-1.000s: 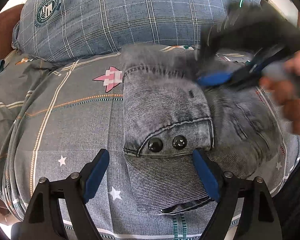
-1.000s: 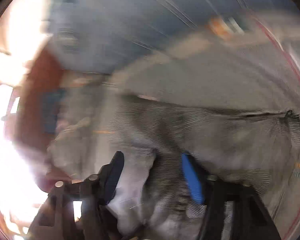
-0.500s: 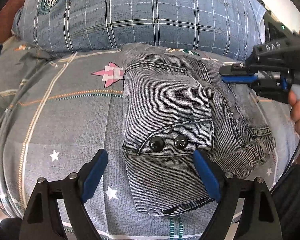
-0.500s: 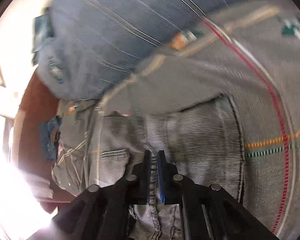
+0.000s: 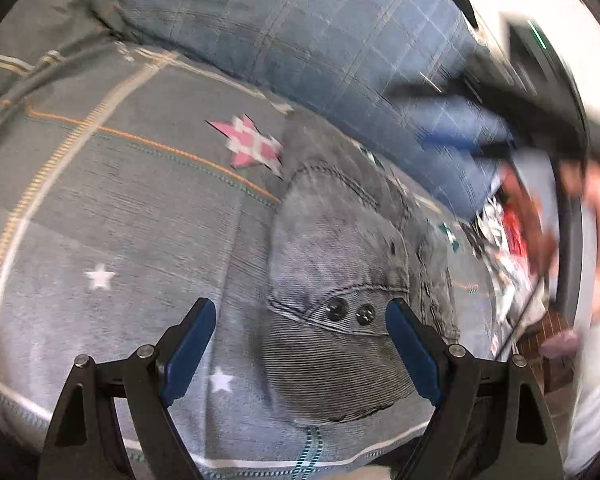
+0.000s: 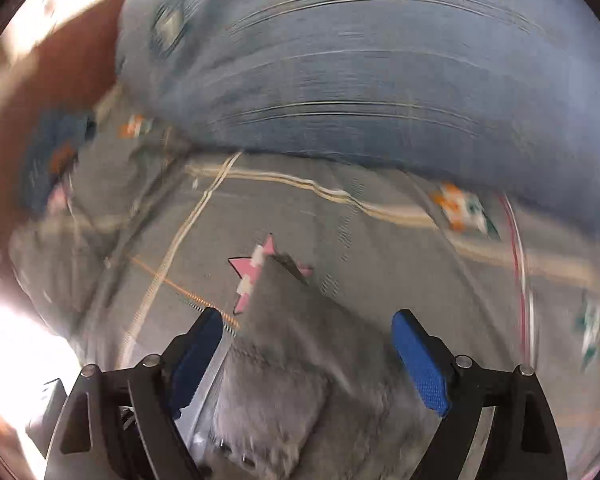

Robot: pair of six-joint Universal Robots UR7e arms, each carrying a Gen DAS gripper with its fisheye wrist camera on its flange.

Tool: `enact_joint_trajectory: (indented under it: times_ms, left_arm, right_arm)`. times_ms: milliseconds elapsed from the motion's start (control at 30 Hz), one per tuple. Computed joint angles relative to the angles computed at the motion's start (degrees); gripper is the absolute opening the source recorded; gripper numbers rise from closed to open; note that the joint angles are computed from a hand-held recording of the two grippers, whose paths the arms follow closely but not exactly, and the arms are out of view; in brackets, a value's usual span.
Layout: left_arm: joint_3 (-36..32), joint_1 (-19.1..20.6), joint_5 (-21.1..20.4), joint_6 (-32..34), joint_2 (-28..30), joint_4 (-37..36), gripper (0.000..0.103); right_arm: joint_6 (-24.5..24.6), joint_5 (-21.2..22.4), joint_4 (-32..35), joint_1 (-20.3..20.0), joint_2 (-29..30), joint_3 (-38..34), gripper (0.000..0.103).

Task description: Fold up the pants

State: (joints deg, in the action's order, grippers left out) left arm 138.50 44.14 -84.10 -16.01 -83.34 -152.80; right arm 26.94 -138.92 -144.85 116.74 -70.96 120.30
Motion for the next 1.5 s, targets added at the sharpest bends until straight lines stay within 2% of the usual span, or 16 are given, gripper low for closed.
enact_joint_trajectory:
  times_ms: [133, 200, 233, 267, 300, 533, 700, 833, 967, 1033, 1100, 1200, 1300, 1367, 1400, 1500]
  left_arm:
    - [-1.25, 0.76, -2.4, -1.15, 3.71, 0.62, 0.087]
    - [-1.29, 0.77, -3.07, -0.99, 4.63, 0.11, 0.087]
    - [-1.17, 0.45, -2.69, -1.07, 4.7, -0.17, 0.087]
    - [-1.1, -0.19, -2.09, -1.02, 4.97, -0.24, 0.087]
    - [-1.07, -0.67, -1.61, -1.02, 5.21, -0.33, 0.087]
    - [1.4, -6.37, 4.6, -2.04, 5.85, -1.93, 0.086]
    - [2.64, -8.35, 5.22, -3.58, 6.39, -3.16, 0.086]
    - [3.5, -9.81, 6.6, -4.1, 6.45, -3.47, 0.086]
    - [4.25, -11.58, 7.43, -5.89, 6.17, -3.38, 0.086]
    - [4.86, -12.69, 7.3, -7.33, 6.24, -3.61, 0.086]
    - [4.94, -12.77, 6.02, -8.05, 5.17, -2.63, 0.086]
    - [5.66, -12.1, 5.16, -8.03, 2.09, -3.71, 0.086]
    - [3.47, -9.94, 5.28, -9.22, 2.77, -3.76, 0.086]
    - [1.46, -9.02, 5.56, -9.52, 4.87, -3.37, 0.086]
    - [0.51, -8.75, 5.07, -9.04, 6.52, -3.78, 0.086]
    - [-1.92, -9.1, 3.56, -7.9, 8.65, -0.28, 0.086]
  right_arm:
    - [2.63, 0.38, 15.32, -2.8, 5.14, -7.29, 0.089]
    - [2.93, 1.45, 17.92, -4.36, 6.66, -8.29, 0.085]
    - [3.14, 2.7, 18.12, -5.3, 6.76, -8.09, 0.075]
    - [3.39, 3.82, 18.3, -6.37, 5.9, -7.13, 0.026]
    - [3.86, 4.74, 17.54, -7.16, 5.59, -6.35, 0.013]
    - [6.22, 4.49, 9.63, -8.5, 2.23, -0.87, 0.013]
    - [6.19, 6.76, 0.34, -8.79, -1.84, 4.03, 0.032]
    - [6.97, 5.83, -5.98, -6.07, -7.33, 9.04, 0.046]
    - [10.79, 3.61, -8.71, -2.51, -18.12, 16.56, 0.066]
    - [13.65, 2.46, -8.54, -1.68, -21.97, 19.37, 0.068]
    - [16.33, 2.85, -8.21, -0.31, -30.42, 24.54, 0.068]
    - [22.21, 3.02, -1.07, 1.08, -41.89, 29.35, 0.071]
    - [22.59, 6.74, 4.0, -1.68, -53.46, 34.13, 0.071]
    - [18.74, 11.4, 2.59, -6.56, -58.36, 37.15, 0.071]
    - [15.15, 14.96, -0.28, -10.04, -60.11, 38.97, 0.071]
    - [8.78, 20.56, -5.46, -15.29, -58.32, 40.97, 0.071]
